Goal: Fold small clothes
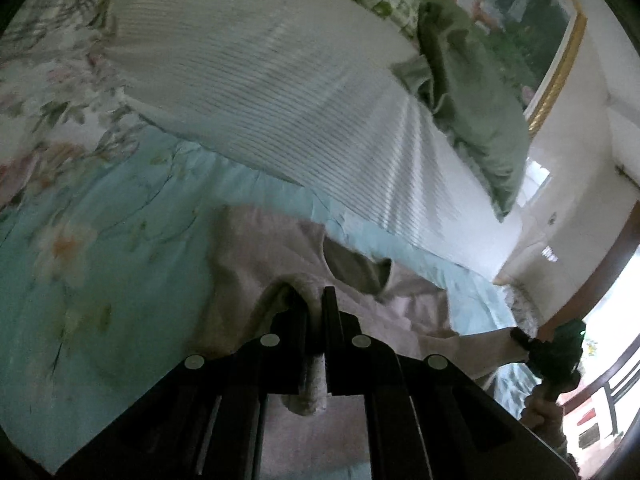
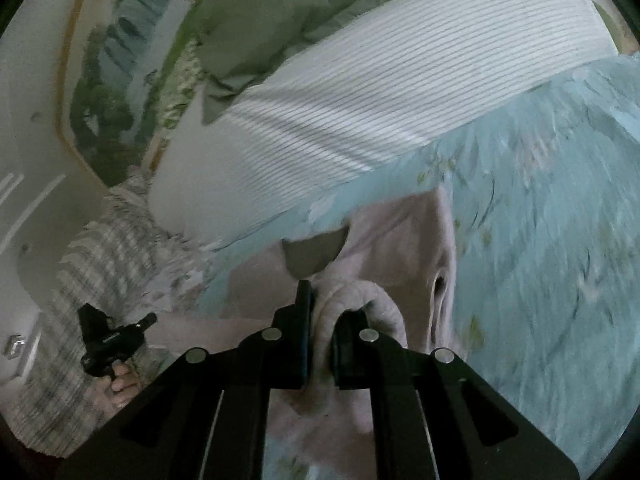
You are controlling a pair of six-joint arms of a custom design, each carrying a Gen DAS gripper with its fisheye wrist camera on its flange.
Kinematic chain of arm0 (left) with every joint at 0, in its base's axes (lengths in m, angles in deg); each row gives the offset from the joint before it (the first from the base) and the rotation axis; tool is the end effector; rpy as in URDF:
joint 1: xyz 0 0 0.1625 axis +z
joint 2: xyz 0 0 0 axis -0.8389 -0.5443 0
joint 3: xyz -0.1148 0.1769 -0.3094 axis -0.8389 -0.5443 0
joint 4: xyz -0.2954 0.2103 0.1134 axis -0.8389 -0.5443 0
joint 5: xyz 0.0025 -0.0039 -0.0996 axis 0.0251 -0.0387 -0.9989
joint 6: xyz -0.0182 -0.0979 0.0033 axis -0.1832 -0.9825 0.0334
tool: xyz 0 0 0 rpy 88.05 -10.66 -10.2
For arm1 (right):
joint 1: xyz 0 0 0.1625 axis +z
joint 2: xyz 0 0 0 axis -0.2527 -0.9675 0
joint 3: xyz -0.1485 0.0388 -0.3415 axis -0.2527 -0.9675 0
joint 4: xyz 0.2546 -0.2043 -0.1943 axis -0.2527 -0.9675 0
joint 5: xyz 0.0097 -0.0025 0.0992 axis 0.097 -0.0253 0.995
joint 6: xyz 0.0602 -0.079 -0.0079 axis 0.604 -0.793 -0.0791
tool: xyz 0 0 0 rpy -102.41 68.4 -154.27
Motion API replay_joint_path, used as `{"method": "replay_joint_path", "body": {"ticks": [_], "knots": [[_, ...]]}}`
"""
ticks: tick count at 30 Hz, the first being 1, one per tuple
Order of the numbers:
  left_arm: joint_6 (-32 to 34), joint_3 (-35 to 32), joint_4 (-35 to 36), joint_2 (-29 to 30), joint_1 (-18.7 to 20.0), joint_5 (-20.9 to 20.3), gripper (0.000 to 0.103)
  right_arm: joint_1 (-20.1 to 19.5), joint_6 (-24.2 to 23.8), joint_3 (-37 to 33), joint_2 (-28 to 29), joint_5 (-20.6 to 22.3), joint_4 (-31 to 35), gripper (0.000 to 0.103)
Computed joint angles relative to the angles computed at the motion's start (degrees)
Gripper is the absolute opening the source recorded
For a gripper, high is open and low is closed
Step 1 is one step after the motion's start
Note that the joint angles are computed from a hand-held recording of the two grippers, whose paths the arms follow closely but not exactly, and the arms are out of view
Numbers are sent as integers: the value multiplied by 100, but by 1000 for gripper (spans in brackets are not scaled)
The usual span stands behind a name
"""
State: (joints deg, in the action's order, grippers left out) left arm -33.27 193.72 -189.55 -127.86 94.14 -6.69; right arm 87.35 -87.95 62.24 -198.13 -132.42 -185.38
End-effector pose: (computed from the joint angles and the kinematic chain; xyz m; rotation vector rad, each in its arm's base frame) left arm -0.2685 -0.4453 0.2406 0.4274 2.7143 -1.1623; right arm 0.0738 -0.2677 0.4016 0.0810 -2.6464 1.4413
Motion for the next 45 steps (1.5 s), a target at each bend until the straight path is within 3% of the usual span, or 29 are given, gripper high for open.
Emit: {"method": "replay_joint_path", "body": {"ticks": [4,7,12,14,16,18,19,21,24,28,29,32,36,38,40,42,45], "knots": [[275,-747,14,750,458,14,4,81,61,-365,1002,-527,-622,9],[364,-1159,30,1164,761,77,4,-1,83,-550,1492,-589,-796,9],[252,-1647,297,1691,1198,156,5,22,184,-911,2432,-1296,-901,10],[178,-1824,578,1878,1336,204,5,-46,284,-970,2529,-1392,-820,10],[98,-1832,778,1889,1390,171,9,-264,385,-882,2268,-1077,-674,11],[74,-1594,663,1709,1334,116,12,-317,344,-704,1872,-992,-732,21],[64,-1430,599,1581,1262,100,20,-265,304,-621,1730,-1080,-831,36],[42,-1060,510,1326,1048,101,31,-65,122,-371,1362,-1248,-1073,53],[63,-627,499,1143,765,-157,38,350,-223,-276,1134,-1279,-587,52],[-43,-649,993,1453,719,-797,37,1046,-639,-456,1764,-1673,135,52],[-56,-717,1128,1561,710,-791,36,1277,-735,-569,2132,-1985,289,52],[57,-1041,1487,1926,650,-447,37,1619,-816,-803,2988,-2819,162,52],[292,-1832,1934,2315,846,-189,36,1533,-766,-1203,3526,-3199,-215,49],[375,-2277,2085,2515,983,-57,30,1461,-500,-1470,3708,-3336,-581,48],[402,-2845,2255,2751,1139,124,26,1460,-431,-1534,3843,-3596,-1364,48],[347,-3203,2262,2909,1199,413,25,1394,-289,-1514,3819,-3645,-1981,50],[103,-3300,2021,2846,1227,717,29,1245,216,-1398,3427,-3375,-1977,50]]}}
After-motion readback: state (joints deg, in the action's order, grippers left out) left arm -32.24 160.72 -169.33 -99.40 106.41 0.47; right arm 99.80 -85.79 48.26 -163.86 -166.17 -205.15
